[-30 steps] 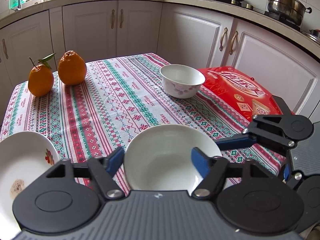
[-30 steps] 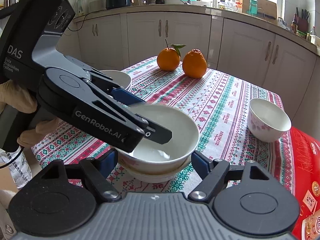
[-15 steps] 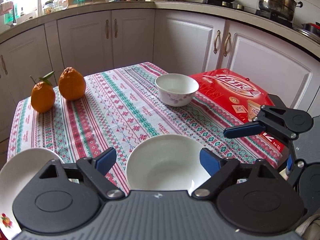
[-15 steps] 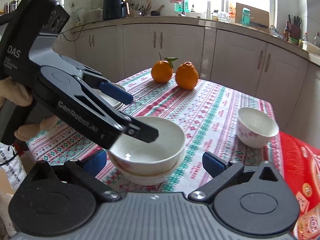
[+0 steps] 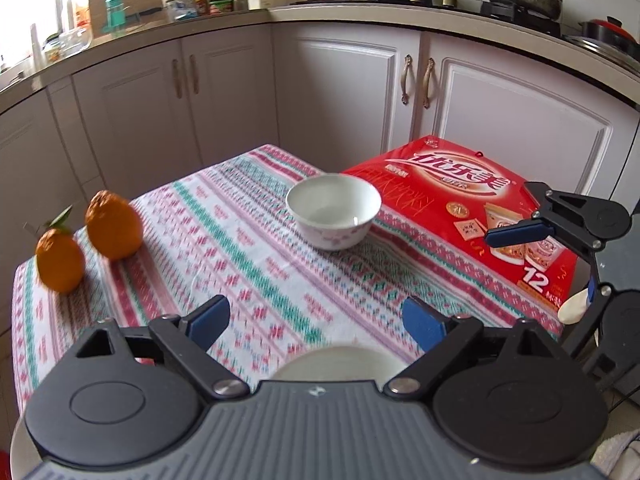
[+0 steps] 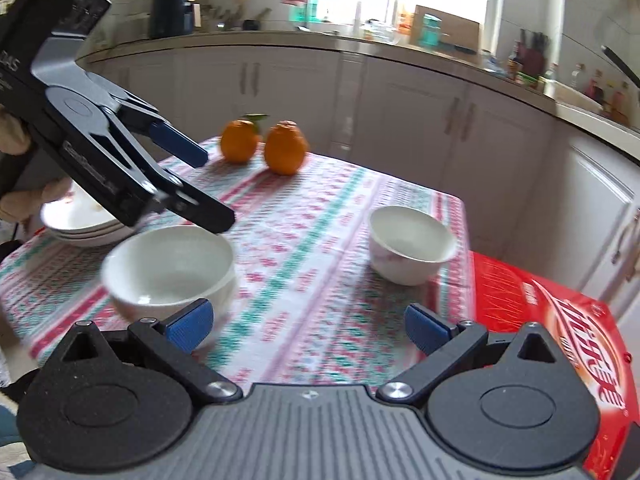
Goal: Organize plates and bowls
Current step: 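Move the left tool to the nested white bowls and grip their rim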
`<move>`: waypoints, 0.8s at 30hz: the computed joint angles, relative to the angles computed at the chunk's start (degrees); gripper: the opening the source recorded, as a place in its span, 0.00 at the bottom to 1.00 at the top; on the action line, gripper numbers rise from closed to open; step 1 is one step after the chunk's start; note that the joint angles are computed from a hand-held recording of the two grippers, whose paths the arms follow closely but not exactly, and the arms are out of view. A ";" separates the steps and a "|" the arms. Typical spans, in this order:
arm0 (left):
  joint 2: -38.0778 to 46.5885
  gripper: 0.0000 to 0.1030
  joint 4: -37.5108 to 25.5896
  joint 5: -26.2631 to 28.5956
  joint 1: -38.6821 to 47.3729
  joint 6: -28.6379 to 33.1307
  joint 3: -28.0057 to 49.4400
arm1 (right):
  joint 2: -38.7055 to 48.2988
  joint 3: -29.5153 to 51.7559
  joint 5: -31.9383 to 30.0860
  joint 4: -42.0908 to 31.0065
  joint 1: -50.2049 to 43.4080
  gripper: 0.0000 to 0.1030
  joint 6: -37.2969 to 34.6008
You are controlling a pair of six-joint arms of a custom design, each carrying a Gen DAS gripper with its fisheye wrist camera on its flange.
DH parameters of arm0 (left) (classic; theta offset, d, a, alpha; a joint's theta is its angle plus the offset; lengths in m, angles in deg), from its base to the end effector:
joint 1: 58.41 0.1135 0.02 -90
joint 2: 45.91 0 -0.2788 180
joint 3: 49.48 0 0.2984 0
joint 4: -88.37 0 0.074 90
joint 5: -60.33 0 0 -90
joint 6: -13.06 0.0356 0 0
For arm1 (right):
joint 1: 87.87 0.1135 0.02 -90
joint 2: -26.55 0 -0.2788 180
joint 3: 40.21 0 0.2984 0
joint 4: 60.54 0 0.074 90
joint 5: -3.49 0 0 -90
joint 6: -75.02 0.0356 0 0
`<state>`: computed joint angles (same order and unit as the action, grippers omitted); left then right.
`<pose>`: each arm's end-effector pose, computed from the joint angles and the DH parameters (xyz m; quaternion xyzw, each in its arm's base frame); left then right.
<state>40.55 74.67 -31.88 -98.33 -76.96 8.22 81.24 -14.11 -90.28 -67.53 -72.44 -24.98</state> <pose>0.2656 -0.2205 0.1742 0.3049 0.8627 -0.1210 0.3848 0.2018 0.0581 0.1345 -0.2103 0.8637 0.0509 0.4551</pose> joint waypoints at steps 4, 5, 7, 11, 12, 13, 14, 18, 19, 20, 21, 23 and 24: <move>6.35 0.90 -0.57 1.06 1.00 2.95 6.23 | 6.95 2.20 1.35 4.28 -3.32 1.00 -2.23; 8.00 0.90 -0.54 1.29 1.18 3.74 7.79 | 9.04 2.91 1.66 5.55 -3.97 1.00 -2.69; 11.29 0.90 -0.68 2.26 1.72 4.39 10.98 | 13.18 4.37 2.03 8.06 -5.24 1.00 -3.31; 17.85 0.90 -0.92 4.89 2.80 5.39 17.45 | 20.68 7.39 2.06 12.40 -7.15 1.00 -4.48; 19.53 0.90 -1.14 5.60 3.05 5.63 19.15 | 22.48 8.16 1.63 13.38 -7.63 1.00 -4.65; 21.26 0.90 -1.55 6.42 3.33 5.77 21.00 | 24.21 9.06 0.91 14.02 -8.27 1.00 -4.78; 22.95 0.90 -1.97 7.17 3.61 5.88 22.78 | 25.86 10.00 0.42 14.42 -8.76 1.00 -4.81; 29.11 0.90 -2.93 9.38 4.20 6.91 29.28 | 31.83 13.40 -0.18 16.29 -9.65 1.00 -5.07; 30.56 0.90 -3.25 9.92 4.40 6.88 30.91 | 33.23 14.36 -0.70 16.48 -10.05 1.00 -4.88; 31.91 0.90 -3.46 10.56 4.57 6.75 32.40 | 34.58 15.28 -1.25 16.71 -10.47 1.00 -4.43; 33.31 0.90 -3.98 11.36 4.73 6.90 34.05 | 35.88 16.25 -1.88 16.75 -10.90 1.00 -3.98; 35.85 0.90 -4.72 11.89 4.96 6.90 36.98 | 38.60 18.08 -2.55 17.34 -11.46 1.00 -3.53; 37.02 0.90 -5.13 12.46 5.12 6.94 38.34 | 39.76 18.98 -2.80 17.46 -11.69 1.00 -3.62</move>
<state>77.57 69.54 -19.42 -93.20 -70.02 46.56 121.00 4.87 -93.08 -50.08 -84.13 -28.59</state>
